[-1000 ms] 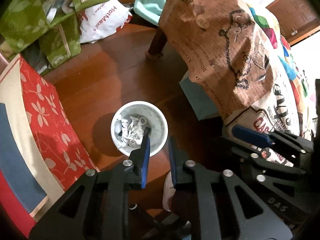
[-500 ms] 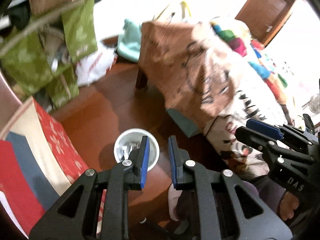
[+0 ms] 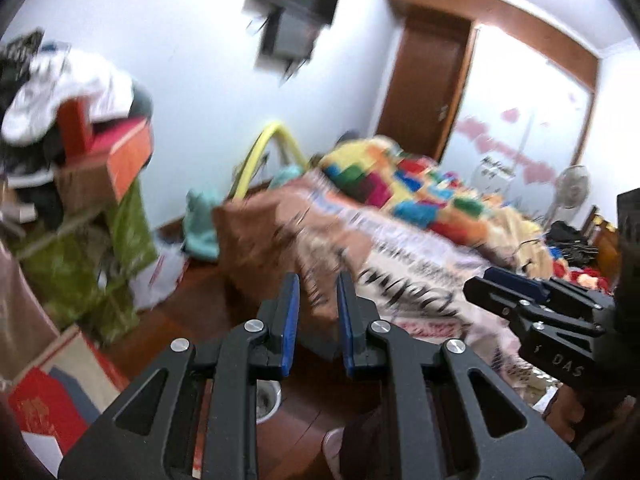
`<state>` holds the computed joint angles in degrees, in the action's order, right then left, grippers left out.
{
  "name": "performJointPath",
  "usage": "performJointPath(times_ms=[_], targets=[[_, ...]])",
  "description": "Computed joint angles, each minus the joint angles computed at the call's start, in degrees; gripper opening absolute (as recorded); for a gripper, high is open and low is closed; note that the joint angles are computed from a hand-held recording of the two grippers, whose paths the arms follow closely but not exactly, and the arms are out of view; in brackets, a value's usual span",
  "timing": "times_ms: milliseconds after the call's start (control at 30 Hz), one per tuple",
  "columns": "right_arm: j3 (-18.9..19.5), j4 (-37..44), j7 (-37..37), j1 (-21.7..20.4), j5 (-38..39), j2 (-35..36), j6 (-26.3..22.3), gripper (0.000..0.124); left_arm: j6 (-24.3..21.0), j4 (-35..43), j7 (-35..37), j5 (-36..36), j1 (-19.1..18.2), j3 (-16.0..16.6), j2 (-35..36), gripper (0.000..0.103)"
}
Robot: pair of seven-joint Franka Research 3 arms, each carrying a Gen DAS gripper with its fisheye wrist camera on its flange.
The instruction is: Collect trash
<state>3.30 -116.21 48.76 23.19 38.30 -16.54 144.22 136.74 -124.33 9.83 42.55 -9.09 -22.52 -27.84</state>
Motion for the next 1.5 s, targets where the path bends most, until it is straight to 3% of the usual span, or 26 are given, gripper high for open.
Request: performJointPath(times_ms=[200, 300, 367, 433, 500, 567, 633, 767, 900, 1500], targets=[[-1.8, -7.9, -0.9, 0.4, 3.8, -9.5, 9.5, 0.031, 0.0, 4.3, -1.4, 7.1, 0.1, -5.1, 0.0, 0.017], [-2.5, -11.3, 0.2, 0.7, 4.5, -13.5, 14.6, 0.031, 0.4, 5.3, -2.3, 10.3, -0.2, -6.8, 0.0, 0.023], [-2.4, -13.2, 1.5, 0.8, 4.1, -15.4, 17.8, 0.031, -0.2, 6.2, -2.3, 12.1, -0.4, -7.9, 0.3, 0.034], [-2.3, -14.7, 2.8, 1.0, 2.7, -16.8, 20.0, 0.041, -1.6, 6.8, -2.6, 13.6, -0.7, -9.1, 0.6, 0.048], [-2.2, -16.5, 3.8, 1.6, 1.9, -18.2, 23.1, 0.064, -2.6, 7.0, -3.2, 14.6, -1.2, -9.6, 0.5, 0.057], [-2.4, -17.8, 4.7, 2.3, 0.6, -19.3, 25.1, 0.071, -4.2, 7.0, -3.8, 14.6, -1.8, -9.9, 0.3, 0.071], [-1.6, -18.8, 6.8, 1.6, -1.5, -20.0, 25.7, 0.077, -5.6, 6.5, -4.6, 15.0, -2.4, -10.3, -0.3, 0.073], [1.5, -21.1, 12.9, -2.8, -6.5, -21.8, 26.5, 0.101, -6.6, 5.3, -6.1, 15.4, -3.2, -10.3, -1.7, 0.091], [3.6, -22.1, 18.2, -6.3, -10.8, -22.7, 26.5, 0.103, -7.0, 4.6, -6.9, 16.0, -3.5, -10.6, -2.5, 0.092], [0.5, -23.7, 23.7, -4.1, -17.3, -24.5, 25.4, 0.103, -8.1, 5.2, -7.9, 16.4, -4.8, -10.7, -1.1, 0.096]])
